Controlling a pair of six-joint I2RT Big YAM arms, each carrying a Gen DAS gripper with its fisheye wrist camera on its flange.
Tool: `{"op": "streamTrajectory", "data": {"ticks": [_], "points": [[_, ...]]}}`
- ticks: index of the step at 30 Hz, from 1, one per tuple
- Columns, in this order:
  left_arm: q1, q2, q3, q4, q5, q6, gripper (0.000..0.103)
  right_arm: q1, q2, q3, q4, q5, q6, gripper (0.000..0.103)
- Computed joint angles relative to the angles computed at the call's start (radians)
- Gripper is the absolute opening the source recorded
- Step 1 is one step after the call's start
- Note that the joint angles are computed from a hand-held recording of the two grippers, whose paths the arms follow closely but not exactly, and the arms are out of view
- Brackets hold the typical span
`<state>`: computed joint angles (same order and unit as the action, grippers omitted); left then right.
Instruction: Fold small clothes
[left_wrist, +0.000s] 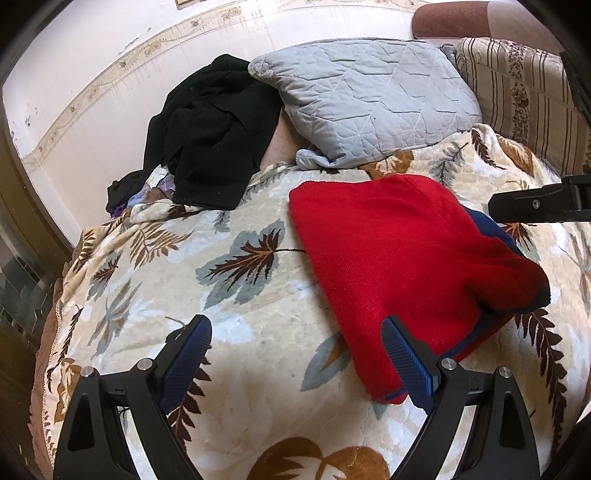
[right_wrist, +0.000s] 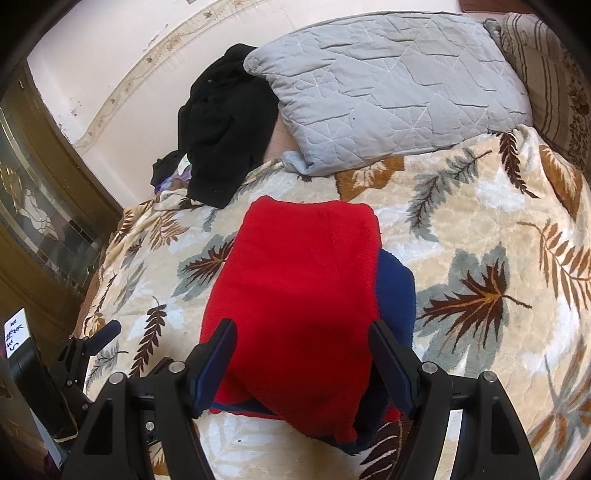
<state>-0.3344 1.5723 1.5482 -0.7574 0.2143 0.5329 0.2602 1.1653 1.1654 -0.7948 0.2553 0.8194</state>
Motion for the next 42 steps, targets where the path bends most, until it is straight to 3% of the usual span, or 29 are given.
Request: {"op": "streamTrajectory", "data": {"ticks": [18, 28, 42], "points": [[-0.010, 0.046, 0.044, -0.037, 0.019, -0.015, 0.093, -0.060, -0.010, -0.053, 0.043, -0.059, -0.001, 0.077], [0.006, 0.100, 0.122, -0.113, 0.101, -0.053, 0.093, -0.139, -0.055, -0.133, 0.125, -0.154, 0.047, 0.077], [0.014, 0.145, 0.171, -0.101, 0.079, -0.089, 0.093, -0.207, -0.055, -0.190, 0.221, -0.268, 0.073, 0.077]]}}
